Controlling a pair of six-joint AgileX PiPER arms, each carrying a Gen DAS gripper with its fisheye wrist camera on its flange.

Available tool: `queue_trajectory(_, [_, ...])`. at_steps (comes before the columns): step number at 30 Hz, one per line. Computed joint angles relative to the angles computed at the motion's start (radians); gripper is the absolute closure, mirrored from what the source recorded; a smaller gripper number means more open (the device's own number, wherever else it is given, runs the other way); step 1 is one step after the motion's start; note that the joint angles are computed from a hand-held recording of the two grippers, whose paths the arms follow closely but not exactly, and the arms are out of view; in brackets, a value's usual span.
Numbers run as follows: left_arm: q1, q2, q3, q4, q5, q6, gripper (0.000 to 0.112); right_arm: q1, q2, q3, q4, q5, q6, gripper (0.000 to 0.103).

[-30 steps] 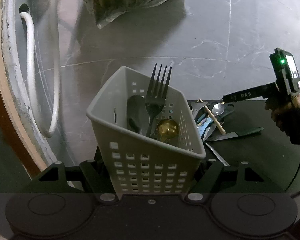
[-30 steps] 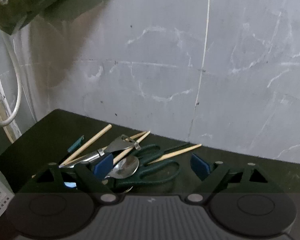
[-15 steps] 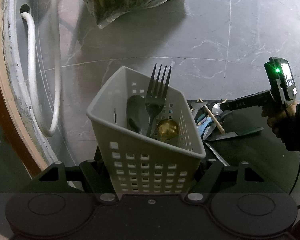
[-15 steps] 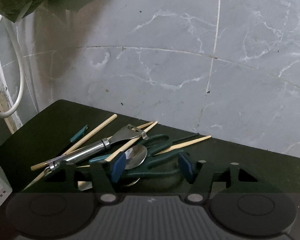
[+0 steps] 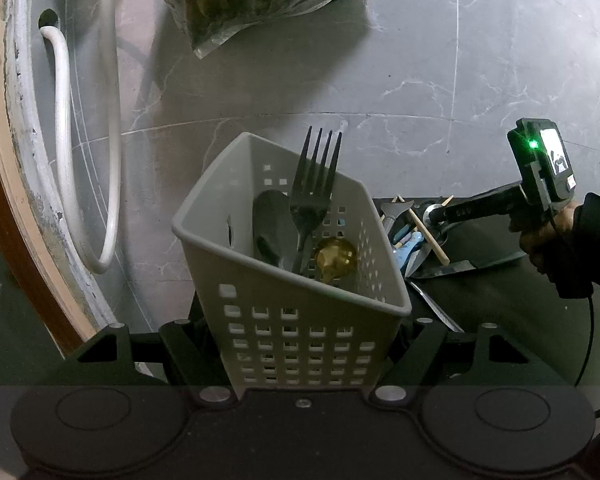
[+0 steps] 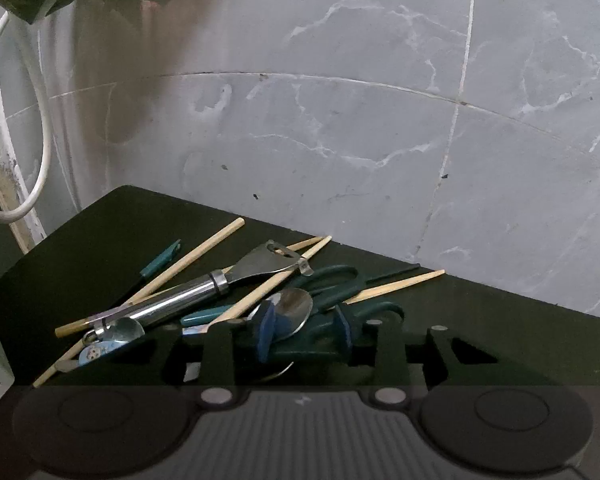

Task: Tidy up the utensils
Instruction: 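Lower the right tool into the pile and grasp the blue child's spoon, then lift the blue spoon with the right tool and drop it into the basket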

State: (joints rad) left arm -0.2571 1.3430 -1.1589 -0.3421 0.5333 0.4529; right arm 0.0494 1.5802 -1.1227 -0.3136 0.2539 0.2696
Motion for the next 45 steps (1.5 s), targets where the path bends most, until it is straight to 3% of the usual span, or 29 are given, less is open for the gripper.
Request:
queue_trajectory(3, [-0.001,0.0,0.001,0.002,-0.001,-0.003,0.036,0.014,-0.002,0.006,-0.048,-0.002,0.038,0.081])
queue_trajectory(9, [-0.003,-0.001,0.001,0.003,-0.002,-0.005,0.036,0.026,-0.012,0.024,-0.105,-0.024,0.089,0.092])
queue_trajectory(13, [0.004,0.001,0.001,-0.016,-0.001,0.017,0.036,0.024,-0.032,0.033,-0.105,-0.024,0.111,0.094])
queue_trajectory(17, [0.01,0.003,0.003,-0.031,-0.004,0.036,0.036,0.003,-0.091,0.066,0.028,-0.039,0.065,0.098])
queue_trajectory(20, [0.011,0.005,0.001,-0.034,-0.005,0.039,0.036,-0.002,-0.151,0.099,0.012,-0.048,0.139,0.1])
queue_trajectory(26, [0.019,0.01,-0.001,-0.059,-0.003,0.069,0.036,0.024,-0.279,0.152,-0.297,-0.027,0.492,0.102])
queue_trajectory(29, [0.023,0.015,-0.005,-0.072,-0.002,0.086,0.036,0.048,-0.322,0.158,-0.464,0.011,0.628,0.102])
queue_trajectory(35, [0.033,0.025,-0.006,-0.117,-0.009,0.139,0.036,0.094,-0.38,0.157,-0.599,0.101,0.736,0.102])
queue_trajectory(45, [0.065,0.045,0.009,-0.278,-0.032,0.309,0.036,0.26,-0.444,0.068,-0.664,0.317,0.727,0.102])
